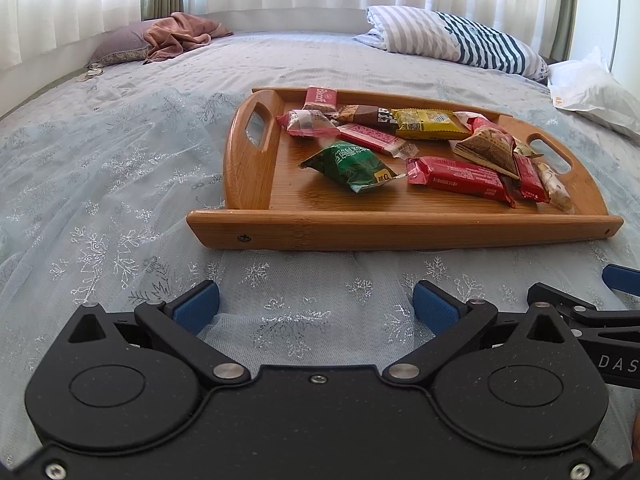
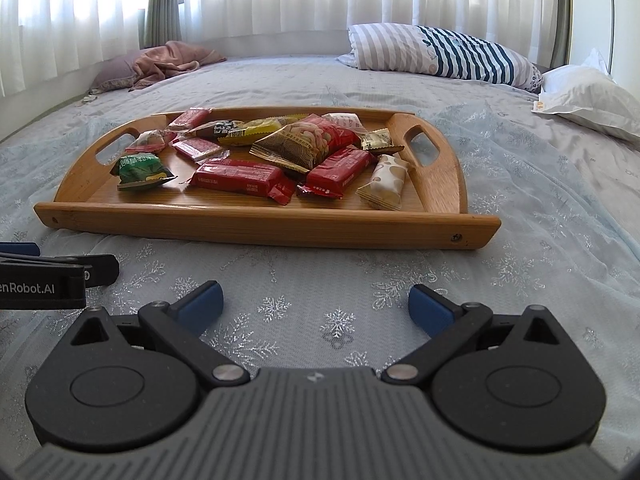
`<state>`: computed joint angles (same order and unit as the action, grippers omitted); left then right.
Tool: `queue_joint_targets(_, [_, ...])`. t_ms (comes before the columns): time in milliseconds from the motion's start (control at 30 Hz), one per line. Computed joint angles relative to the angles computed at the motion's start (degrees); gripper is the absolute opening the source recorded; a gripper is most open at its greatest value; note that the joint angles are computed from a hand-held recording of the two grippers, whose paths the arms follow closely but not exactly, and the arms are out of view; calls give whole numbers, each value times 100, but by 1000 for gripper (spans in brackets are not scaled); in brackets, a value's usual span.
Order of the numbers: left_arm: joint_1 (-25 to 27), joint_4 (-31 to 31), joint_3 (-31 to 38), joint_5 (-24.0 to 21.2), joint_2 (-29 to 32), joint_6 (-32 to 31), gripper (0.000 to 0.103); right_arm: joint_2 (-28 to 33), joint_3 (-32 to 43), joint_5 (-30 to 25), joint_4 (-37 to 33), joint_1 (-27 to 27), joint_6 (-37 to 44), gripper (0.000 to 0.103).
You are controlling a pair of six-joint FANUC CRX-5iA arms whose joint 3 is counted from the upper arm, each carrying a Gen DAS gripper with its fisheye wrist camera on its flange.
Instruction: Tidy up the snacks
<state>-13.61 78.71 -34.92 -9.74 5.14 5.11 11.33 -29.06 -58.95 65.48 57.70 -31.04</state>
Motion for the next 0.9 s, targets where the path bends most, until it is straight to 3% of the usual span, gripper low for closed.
queue_joint_targets(433, [-5,21,5,-1,10,-12,103,-1,-2,2,2,-1,-3,103])
queue_joint_targets(500, [-115,419,-42,92,-2,-338,103,1,-1,2,3,0,-5,103])
queue_joint_targets(900, [-197,699,-82,169,-14,-580,103,3,-2,3,7,-1,-11,103])
